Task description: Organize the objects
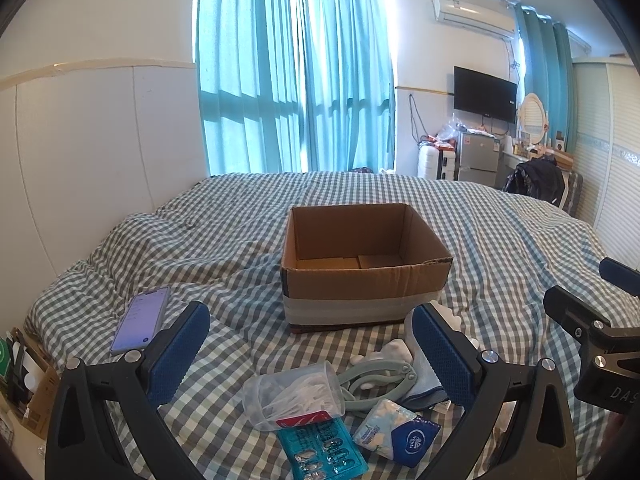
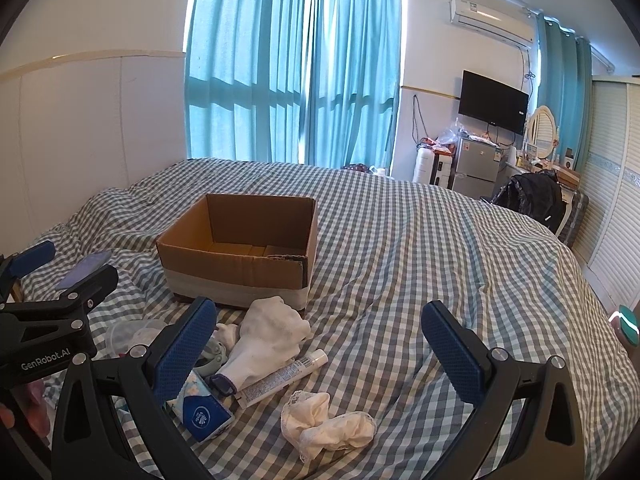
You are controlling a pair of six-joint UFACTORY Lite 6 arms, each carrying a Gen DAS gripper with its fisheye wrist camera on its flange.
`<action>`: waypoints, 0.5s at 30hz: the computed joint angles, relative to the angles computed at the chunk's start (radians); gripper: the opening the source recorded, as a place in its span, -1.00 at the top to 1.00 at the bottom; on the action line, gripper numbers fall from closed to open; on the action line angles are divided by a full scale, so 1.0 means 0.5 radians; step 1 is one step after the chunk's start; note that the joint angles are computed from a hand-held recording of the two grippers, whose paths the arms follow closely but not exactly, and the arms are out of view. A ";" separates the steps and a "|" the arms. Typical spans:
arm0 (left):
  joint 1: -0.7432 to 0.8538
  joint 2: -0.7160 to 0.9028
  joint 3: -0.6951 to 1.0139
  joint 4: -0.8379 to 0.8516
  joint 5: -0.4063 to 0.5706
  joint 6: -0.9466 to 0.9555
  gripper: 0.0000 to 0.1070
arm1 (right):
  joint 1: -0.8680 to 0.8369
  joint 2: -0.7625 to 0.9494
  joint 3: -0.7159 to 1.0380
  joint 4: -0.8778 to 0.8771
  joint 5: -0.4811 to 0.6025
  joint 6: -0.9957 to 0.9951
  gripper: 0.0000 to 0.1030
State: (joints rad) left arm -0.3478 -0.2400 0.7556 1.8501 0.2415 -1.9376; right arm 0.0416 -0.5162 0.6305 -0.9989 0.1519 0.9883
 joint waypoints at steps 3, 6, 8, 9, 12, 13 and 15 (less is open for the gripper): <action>-0.004 0.002 0.001 0.011 0.004 -0.016 -0.93 | 0.005 -0.010 0.007 0.041 0.012 -0.048 -1.00; 0.002 -0.006 0.004 -0.008 -0.004 0.001 -0.93 | 0.009 -0.023 0.016 0.082 0.024 -0.093 -1.00; 0.004 -0.007 0.002 -0.008 -0.005 0.000 -0.93 | 0.023 -0.031 0.010 0.025 0.035 -0.034 -1.00; 0.006 -0.007 0.002 -0.007 -0.008 0.002 -0.93 | 0.025 -0.023 0.017 0.028 0.038 -0.037 -1.00; 0.010 -0.012 -0.002 0.005 -0.008 -0.003 -0.93 | 0.017 -0.022 0.013 0.093 0.031 -0.108 -1.00; 0.016 -0.011 0.000 0.007 -0.013 -0.001 -0.93 | 0.015 -0.023 0.012 0.105 0.030 -0.122 -1.00; 0.038 -0.009 0.003 0.011 -0.013 0.010 -0.93 | 0.006 -0.024 0.012 0.159 0.028 -0.179 -1.00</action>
